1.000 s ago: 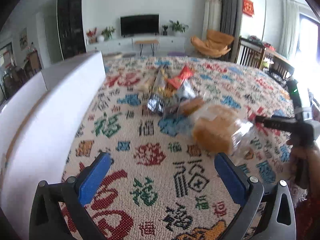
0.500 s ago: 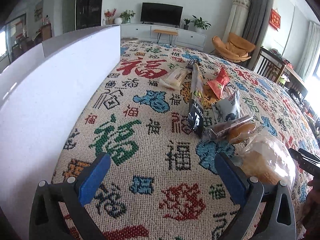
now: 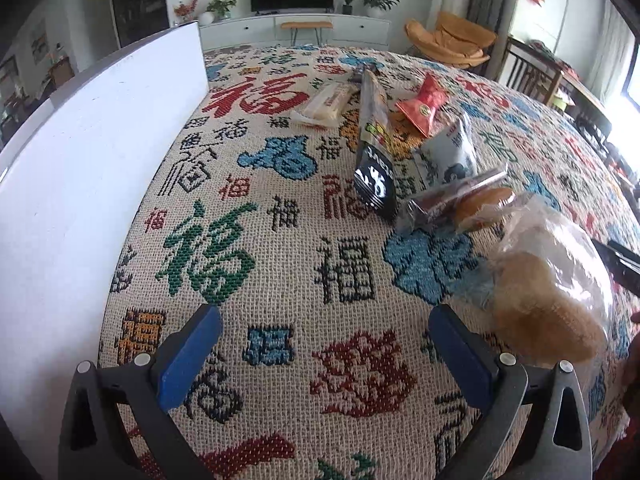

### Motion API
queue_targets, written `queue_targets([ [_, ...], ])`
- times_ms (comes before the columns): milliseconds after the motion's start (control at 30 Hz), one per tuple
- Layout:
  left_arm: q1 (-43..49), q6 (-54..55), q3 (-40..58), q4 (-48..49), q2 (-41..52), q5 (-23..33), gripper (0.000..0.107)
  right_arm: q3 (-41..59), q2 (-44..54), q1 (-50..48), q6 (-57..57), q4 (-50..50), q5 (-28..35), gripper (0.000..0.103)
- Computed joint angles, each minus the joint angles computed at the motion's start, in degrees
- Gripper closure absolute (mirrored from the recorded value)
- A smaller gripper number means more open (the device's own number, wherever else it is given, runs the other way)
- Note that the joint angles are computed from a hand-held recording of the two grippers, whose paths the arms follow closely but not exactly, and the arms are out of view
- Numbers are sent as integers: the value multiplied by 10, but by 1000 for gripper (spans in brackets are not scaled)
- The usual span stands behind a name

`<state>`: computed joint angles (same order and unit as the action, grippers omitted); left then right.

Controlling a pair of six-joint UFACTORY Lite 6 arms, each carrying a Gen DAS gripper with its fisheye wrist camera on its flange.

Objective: Organize snacks

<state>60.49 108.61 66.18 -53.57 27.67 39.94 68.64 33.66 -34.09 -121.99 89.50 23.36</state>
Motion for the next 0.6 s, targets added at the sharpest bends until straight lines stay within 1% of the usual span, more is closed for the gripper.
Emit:
queue_targets([
  [67, 17, 22, -5, -3, -4, 3, 4, 0, 0, 0, -1, 1, 0, 25],
  [200, 49, 115, -18, -59, 2, -9, 4, 1, 1, -1, -1, 0, 0, 25],
  [233, 54, 107, -5, -54, 14, 5, 4, 0, 0, 0, 0, 0, 0, 25],
  [267, 54, 94, 3, -49, 19, 8, 4, 0, 0, 0, 0, 0, 0, 25],
  [367, 50, 98, 1, -54, 17, 1, 4, 0, 0, 0, 0, 0, 0, 25],
  [600, 51, 98, 2, -53, 19, 2, 4, 0, 0, -1, 2, -2, 0, 25],
])
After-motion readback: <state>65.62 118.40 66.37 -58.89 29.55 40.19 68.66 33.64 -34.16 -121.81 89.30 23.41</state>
